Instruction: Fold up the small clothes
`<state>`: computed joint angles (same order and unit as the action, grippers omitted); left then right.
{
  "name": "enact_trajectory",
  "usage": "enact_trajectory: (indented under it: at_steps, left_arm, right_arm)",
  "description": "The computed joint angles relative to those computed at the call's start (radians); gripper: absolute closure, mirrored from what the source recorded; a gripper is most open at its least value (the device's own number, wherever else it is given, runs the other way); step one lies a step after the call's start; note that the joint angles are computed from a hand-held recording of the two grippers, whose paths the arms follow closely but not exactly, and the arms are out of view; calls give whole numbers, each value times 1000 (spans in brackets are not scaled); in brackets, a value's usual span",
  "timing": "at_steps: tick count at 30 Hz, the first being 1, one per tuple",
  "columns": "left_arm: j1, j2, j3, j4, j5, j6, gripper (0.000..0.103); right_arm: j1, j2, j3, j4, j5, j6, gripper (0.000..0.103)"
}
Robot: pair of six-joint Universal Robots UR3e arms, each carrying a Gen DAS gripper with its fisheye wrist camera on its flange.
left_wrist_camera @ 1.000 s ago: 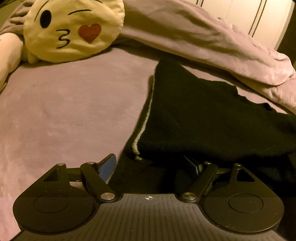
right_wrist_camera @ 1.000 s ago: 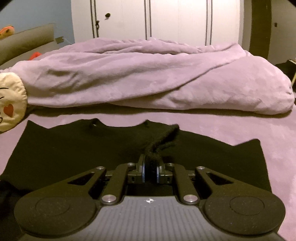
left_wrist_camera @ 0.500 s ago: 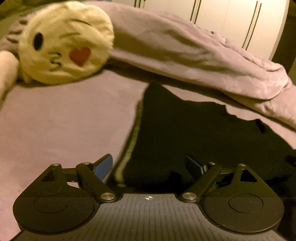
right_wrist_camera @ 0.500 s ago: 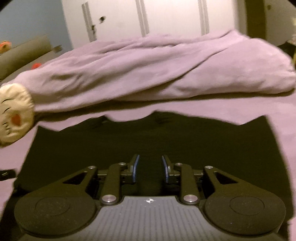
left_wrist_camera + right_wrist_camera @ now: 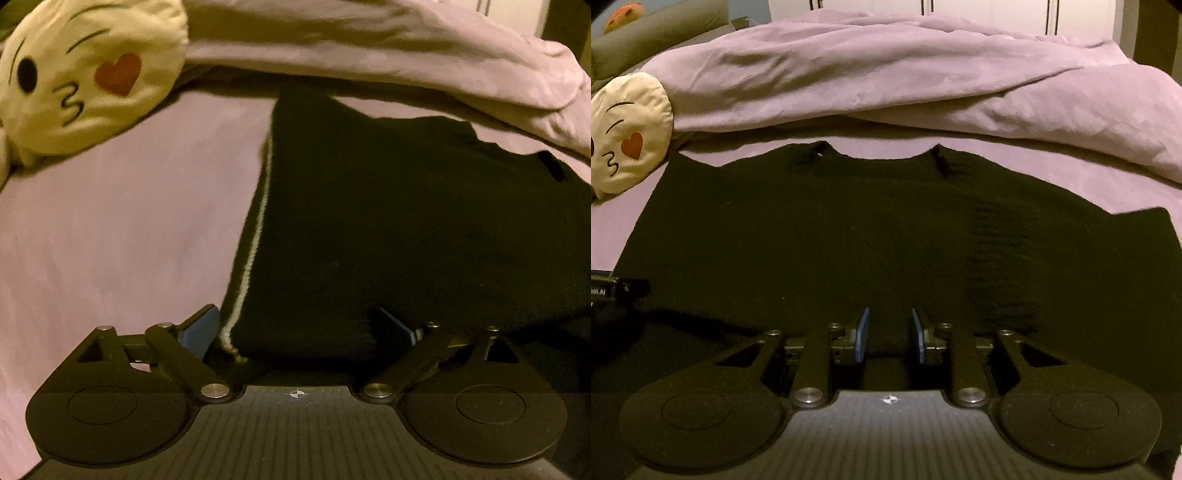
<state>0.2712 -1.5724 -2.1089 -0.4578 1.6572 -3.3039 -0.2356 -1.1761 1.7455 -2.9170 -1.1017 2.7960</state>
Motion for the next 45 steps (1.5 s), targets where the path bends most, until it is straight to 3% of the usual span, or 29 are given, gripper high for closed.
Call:
enact_trajectory:
  at_steps: [8, 11, 16, 19, 22, 24, 27, 29, 39, 45]
  left_arm:
    - [76, 106, -88, -25, -90, -62, 5]
    - [67, 156, -110, -45, -84, -53, 5]
    - [59, 341, -189, -149, -91, -61, 6]
    - [23, 478, -255, -232, -66, -78, 6]
    - [-45, 580, -292, -327, -1, -98, 6]
    - [-55, 646, -310, -400, -5, -108, 6]
    - [-103, 685, -310, -466, 34, -128, 6]
    - [-82, 729, -308, -527, 14, -127, 6]
    - [-82, 870, -318, -682, -5, -167, 6]
    - [-102, 847, -301, -693, 7, -187, 5]
  right_arm:
    - [-73, -42, 124, -88, 85, 10, 81]
    - [-76, -94, 166, -66, -2, 13, 73]
    - [-253, -308, 394, -32, 114, -29, 68]
    - [-405, -506, 540, 163, 207, -148, 61]
    - [-547, -698, 665, 385, 239, -327, 60]
    - [-631, -800, 724, 497, 258, -433, 59]
    - [-729, -928, 740, 703, 285, -546, 59]
    - [-752, -974, 731, 788, 283, -591, 58]
    - [-861, -1141, 725, 1060, 257, -846, 48]
    - [-837, -1168, 729, 1049, 221, -825, 44]
